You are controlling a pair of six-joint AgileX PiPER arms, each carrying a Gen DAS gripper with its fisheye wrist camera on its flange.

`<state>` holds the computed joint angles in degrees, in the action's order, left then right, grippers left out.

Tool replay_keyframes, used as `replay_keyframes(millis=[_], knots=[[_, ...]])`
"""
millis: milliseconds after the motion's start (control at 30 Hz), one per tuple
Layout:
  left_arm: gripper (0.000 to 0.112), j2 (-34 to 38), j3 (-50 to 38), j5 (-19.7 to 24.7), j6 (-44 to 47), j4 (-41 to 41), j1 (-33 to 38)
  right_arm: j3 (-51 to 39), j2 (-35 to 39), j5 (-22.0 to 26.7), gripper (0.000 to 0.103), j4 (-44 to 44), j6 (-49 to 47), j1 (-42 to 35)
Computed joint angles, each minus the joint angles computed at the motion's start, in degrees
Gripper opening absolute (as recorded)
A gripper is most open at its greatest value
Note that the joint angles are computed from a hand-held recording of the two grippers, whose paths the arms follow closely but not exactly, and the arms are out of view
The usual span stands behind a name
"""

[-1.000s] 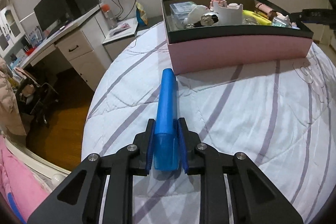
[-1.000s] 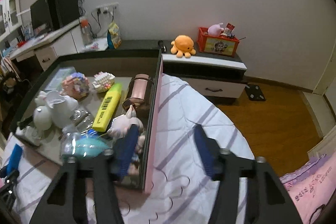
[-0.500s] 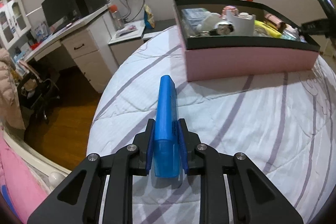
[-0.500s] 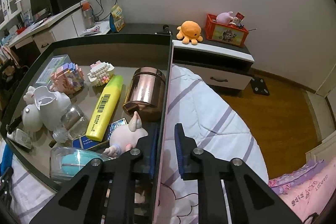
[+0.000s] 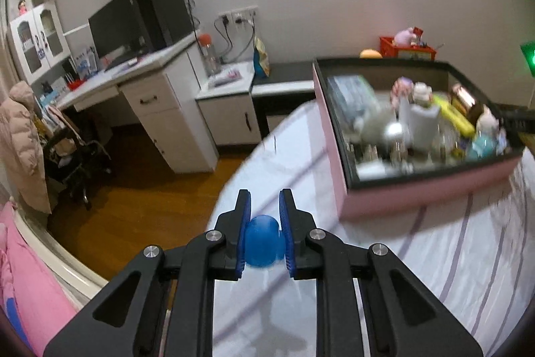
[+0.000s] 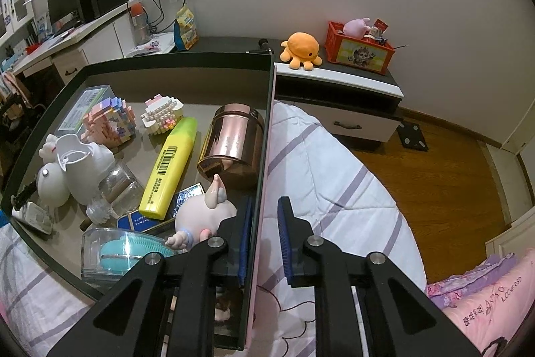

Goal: Organize rigid objects
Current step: 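Carry the blue marker into the pink box and open the left tool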

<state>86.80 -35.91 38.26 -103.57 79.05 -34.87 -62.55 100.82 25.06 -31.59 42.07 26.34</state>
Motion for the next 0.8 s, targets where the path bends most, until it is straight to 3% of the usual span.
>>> replay_keyframes(millis=[200,367,433,567,800], knots=[[0.017,-0.1,-5.0,-0.4,4.9,-1.1,0.2,0.0,0.0,0.0,0.015,0.0,0.0,0.0],[0.018,3.8,-12.7,-3.5,11.6,-4.3,-0.8,-0.1,0.0,0.1,0.015,0.7,-1.1,-0.2],[0.019,7.7,-17.8,0.2,15.5,-6.2,-2.4,-0.3,0.1,0.2,0.015,0.7,-1.0,-0.2],[0.021,11.7,-24.1,1.6,20.9,-8.4,-2.3,-0.2,0.0,0.2,0.015,0.8,-1.1,-0.2],[0.017,8.6,-22.9,0.1,18.0,-5.4,-3.3,-0.9,0.4,0.5,0.015,1.9,-3.2,-0.6]])
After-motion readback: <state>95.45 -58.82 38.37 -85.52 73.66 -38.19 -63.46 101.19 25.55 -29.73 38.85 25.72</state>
